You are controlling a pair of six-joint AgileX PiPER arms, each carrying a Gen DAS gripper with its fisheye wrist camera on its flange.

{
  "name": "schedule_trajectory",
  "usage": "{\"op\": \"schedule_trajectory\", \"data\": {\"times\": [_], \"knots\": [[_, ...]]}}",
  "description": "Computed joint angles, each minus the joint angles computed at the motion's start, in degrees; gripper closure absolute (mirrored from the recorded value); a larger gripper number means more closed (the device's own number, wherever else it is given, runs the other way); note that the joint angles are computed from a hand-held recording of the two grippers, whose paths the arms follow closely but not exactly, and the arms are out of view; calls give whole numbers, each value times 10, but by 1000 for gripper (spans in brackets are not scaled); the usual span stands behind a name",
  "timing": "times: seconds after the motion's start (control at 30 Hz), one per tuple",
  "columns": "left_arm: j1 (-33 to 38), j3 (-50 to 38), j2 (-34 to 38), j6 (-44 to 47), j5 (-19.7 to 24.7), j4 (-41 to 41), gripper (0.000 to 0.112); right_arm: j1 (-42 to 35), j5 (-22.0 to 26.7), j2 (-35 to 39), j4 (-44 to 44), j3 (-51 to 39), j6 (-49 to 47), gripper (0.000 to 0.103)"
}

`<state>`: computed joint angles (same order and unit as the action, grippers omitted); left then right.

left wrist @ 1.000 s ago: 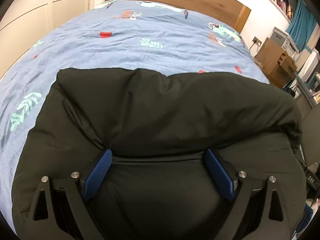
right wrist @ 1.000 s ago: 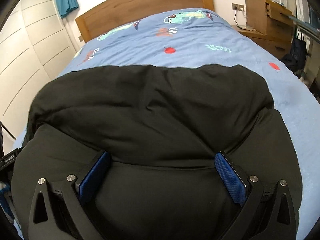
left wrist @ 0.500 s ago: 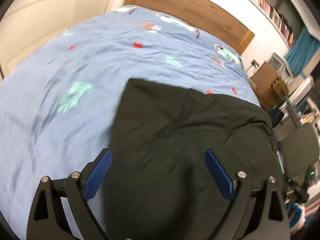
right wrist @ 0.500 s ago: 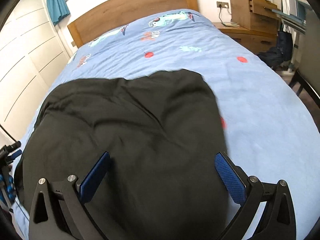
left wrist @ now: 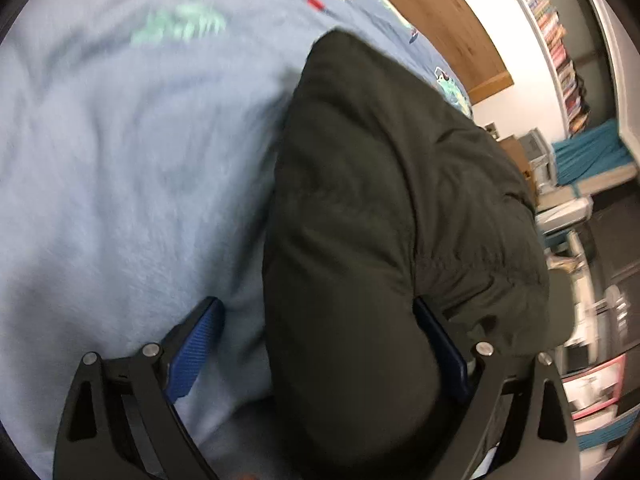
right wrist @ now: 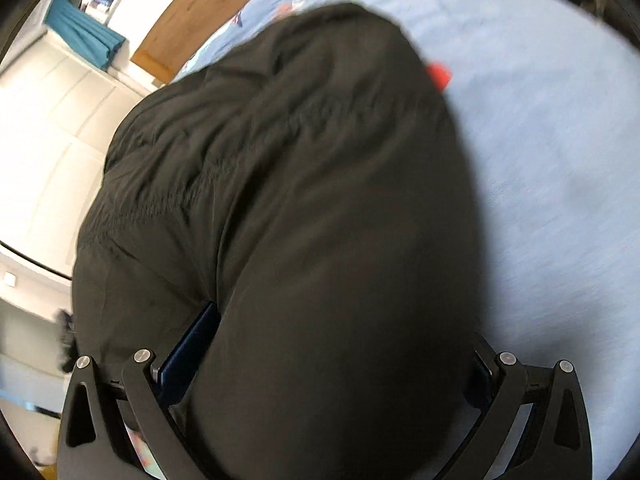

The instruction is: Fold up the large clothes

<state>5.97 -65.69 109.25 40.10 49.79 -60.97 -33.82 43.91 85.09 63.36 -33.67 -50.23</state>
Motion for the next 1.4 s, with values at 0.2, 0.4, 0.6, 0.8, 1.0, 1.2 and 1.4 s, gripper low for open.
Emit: {"op": "schedule_trajectory", "data": {"times": [0.2, 0.4, 0.6, 0.8, 1.0, 1.2, 1.4], "knots": [[-18, -6, 27, 34, 60, -78, 18, 12, 20, 39, 102, 9, -102, 1], [-59, -9, -8, -3, 15, -35, 25, 32, 32, 37, 153, 21, -122, 9], [-100, -31, -47, -114, -12, 73, 28, 76, 9, -3, 104, -7, -38, 36], [-162, -87, -84, -301, -8, 251, 30, 128, -18, -18, 11, -56, 81, 47], [-261, -204, -85, -459, 57, 440, 30, 165, -32, -8, -29, -91, 152, 46], [-270, -214, -66, -441, 49, 411, 30, 165, -29, -5, 37, -68, 113, 42], [-183, -135, -84, -317, 19, 232, 87, 203, -56, -15, 1, -94, 173, 54]]}}
